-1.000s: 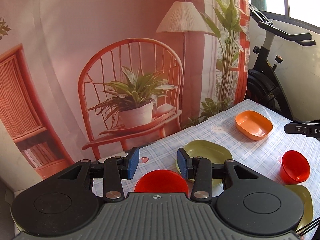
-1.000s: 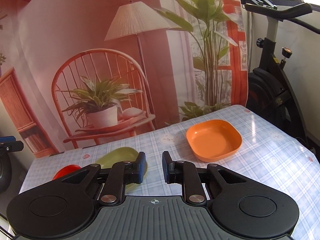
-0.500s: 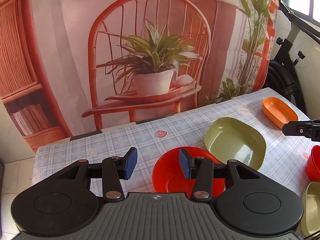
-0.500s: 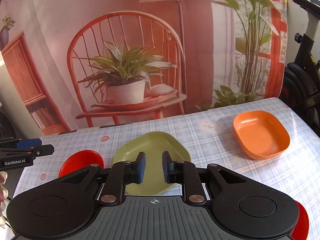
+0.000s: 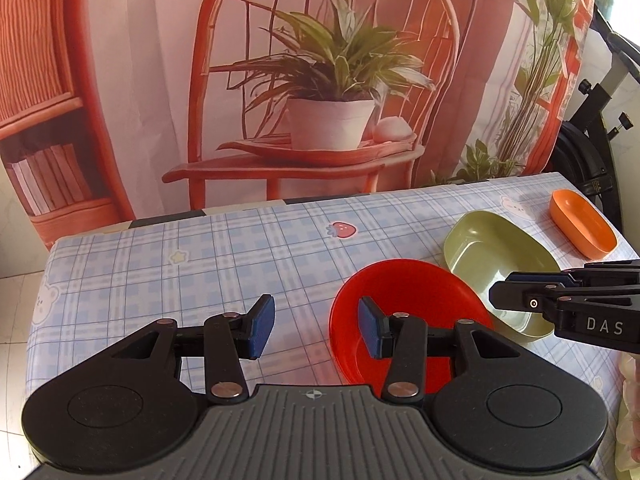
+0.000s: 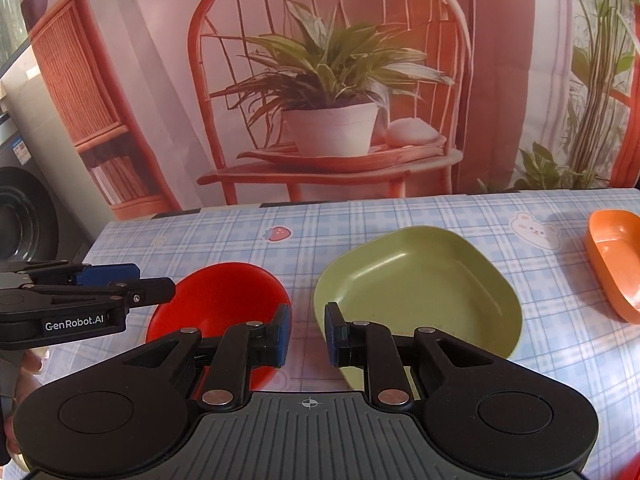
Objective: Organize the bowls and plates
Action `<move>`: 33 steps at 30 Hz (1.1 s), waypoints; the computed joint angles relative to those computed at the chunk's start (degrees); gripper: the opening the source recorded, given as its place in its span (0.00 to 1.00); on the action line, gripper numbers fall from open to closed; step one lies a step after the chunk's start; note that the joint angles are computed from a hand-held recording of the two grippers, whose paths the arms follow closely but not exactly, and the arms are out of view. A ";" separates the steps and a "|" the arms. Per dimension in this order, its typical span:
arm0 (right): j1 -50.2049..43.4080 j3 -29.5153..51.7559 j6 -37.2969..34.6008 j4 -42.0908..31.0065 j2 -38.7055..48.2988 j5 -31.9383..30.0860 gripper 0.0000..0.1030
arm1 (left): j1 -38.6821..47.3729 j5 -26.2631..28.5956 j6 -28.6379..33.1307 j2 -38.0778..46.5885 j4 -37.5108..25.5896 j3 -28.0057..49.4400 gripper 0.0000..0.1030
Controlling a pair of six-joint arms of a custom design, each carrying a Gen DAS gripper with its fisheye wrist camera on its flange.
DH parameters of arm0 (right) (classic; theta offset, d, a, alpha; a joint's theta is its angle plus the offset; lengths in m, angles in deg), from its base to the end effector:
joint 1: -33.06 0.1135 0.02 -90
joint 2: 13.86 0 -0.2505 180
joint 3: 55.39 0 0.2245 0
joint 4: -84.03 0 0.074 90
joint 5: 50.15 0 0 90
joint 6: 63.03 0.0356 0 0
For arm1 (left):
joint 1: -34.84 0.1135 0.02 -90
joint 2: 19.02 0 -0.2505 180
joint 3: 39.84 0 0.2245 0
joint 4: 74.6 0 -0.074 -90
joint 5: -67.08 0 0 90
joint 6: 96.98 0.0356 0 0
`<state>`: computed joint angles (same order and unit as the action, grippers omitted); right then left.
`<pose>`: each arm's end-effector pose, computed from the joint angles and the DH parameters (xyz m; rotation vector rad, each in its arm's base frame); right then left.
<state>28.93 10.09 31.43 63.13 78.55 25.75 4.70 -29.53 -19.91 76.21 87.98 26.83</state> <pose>0.3034 -0.0132 0.1817 0.0654 2.3927 0.2983 0.2753 -0.1551 0.1770 0.3008 2.3589 -0.2251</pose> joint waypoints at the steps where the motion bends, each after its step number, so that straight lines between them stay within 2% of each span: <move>1: 0.42 0.10 0.08 0.22 0.72 0.26 0.18 | 0.05 0.02 -0.51 0.31 -0.14 -0.02 0.47; 9: 2.43 1.55 -0.72 0.04 4.77 0.01 0.17 | -0.04 0.89 -2.27 1.16 1.96 -1.90 0.45; 11: 2.62 1.45 -1.40 -0.24 4.72 -0.49 0.09 | -0.23 0.56 -3.63 1.45 1.67 -1.86 0.21; 13: 2.78 0.44 -1.55 0.00 3.50 -0.90 0.09 | -0.77 1.05 -5.01 0.77 2.31 -2.75 0.10; 16: 3.56 -1.42 -1.37 0.05 0.41 0.22 0.08 | -3.24 -2.39 -5.57 -1.08 1.05 -3.25 0.11; 21: 2.72 -3.63 -0.71 -2.99 -4.71 -0.72 0.08 | -4.82 -2.50 -8.89 -7.27 -1.35 -5.77 0.11; 27: 1.64 -8.18 0.21 -6.69 -14.33 -1.53 0.08 | -11.48 -7.60 -12.59 -15.16 -7.41 -7.52 0.11; 33: -2.42 -10.37 -0.69 -14.15 -23.70 -4.05 0.08 | -18.74 -11.47 -16.45 -19.84 -12.61 -7.29 0.11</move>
